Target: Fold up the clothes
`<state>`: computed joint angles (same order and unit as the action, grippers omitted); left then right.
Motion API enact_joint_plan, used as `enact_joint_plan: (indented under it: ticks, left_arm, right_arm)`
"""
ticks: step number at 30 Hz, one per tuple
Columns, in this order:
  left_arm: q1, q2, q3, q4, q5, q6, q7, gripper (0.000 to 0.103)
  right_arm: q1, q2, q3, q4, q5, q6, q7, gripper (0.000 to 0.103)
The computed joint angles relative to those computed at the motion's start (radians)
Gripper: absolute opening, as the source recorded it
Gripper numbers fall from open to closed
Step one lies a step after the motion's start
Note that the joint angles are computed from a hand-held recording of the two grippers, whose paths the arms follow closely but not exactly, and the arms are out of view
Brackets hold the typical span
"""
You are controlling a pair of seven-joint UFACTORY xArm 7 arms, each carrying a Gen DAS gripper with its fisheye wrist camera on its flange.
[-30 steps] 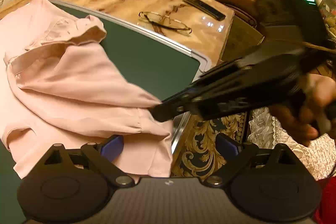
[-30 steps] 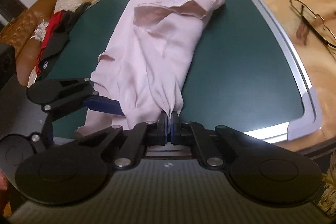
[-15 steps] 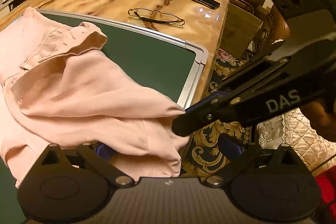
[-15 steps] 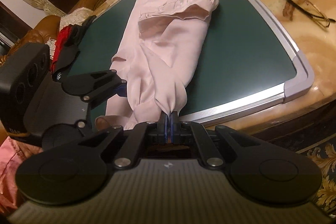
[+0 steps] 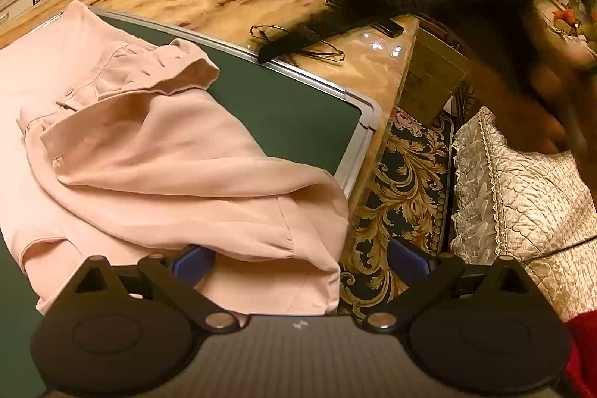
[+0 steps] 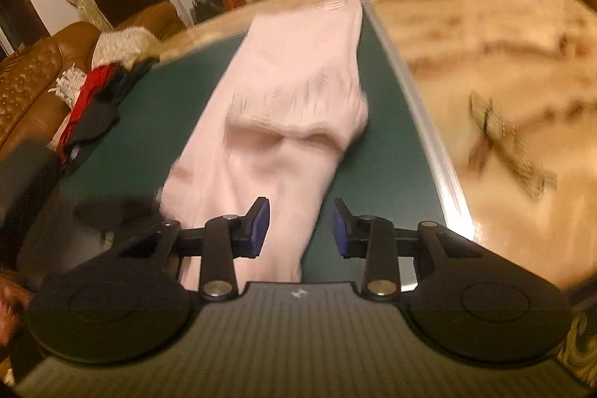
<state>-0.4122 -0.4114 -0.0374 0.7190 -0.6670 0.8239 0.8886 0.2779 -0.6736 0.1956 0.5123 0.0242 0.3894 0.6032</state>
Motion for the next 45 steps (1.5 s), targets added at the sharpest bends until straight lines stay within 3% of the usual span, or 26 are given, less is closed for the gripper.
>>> enact_joint_plan:
  ticks: [5,9,13,14,17,23,25,26,28,40,43,45]
  left_arm:
    - [0.007,0.003,0.005,0.000,-0.007,-0.001,-0.019,0.101]
    - [0.010,0.011,0.012,0.006,-0.028,0.006,-0.016,0.101]
    - [0.017,0.014,0.013,0.006,-0.040,0.001,-0.020,0.101]
    - [0.019,0.013,0.017,0.005,-0.046,0.004,-0.018,0.101]
    - [0.024,0.022,0.024,0.012,-0.061,0.017,-0.016,0.101]
    - [0.028,0.037,0.012,0.018,-0.081,0.017,0.015,0.101]
    - [0.028,0.035,0.004,0.016,-0.075,0.009,0.013,0.101]
    - [0.028,0.035,0.003,0.016,-0.072,0.008,0.012,0.101]
    - [0.027,0.033,0.003,0.013,-0.072,0.008,0.013,0.101]
    - [0.027,0.017,0.007,0.005,-0.071,0.014,0.028,0.101]
    - [0.030,0.000,0.020,-0.001,-0.082,0.016,0.029,0.101]
    - [0.028,-0.005,0.027,-0.002,-0.090,0.021,0.037,0.101]
  right_arm:
    - [-0.060,0.260,-0.068,0.179,-0.018,-0.032,-0.078,0.042]
    - [-0.038,0.456,-0.145,0.343,0.063,-0.050,-0.222,0.042]
    - [-0.031,0.660,-0.172,0.560,0.251,0.043,-0.495,0.042]
    - [-0.044,0.700,-0.162,0.608,0.259,0.087,-0.522,0.042]
    - [-0.068,0.761,-0.133,0.678,0.151,0.157,-0.482,0.042]
    - [-0.087,0.772,-0.101,0.686,0.129,0.215,-0.511,0.041]
    - [-0.076,0.775,-0.104,0.688,0.049,0.219,-0.461,0.021]
    - [-0.073,0.778,-0.106,0.696,0.024,0.228,-0.443,0.004]
    - [-0.076,0.779,-0.107,0.701,0.015,0.228,-0.426,0.003]
    - [-0.087,0.769,-0.126,0.700,-0.154,0.232,-0.265,0.006]
    - [-0.095,0.710,-0.106,0.635,-0.051,0.161,-0.369,0.015]
    - [-0.089,0.658,-0.093,0.588,0.077,0.117,-0.508,0.033]
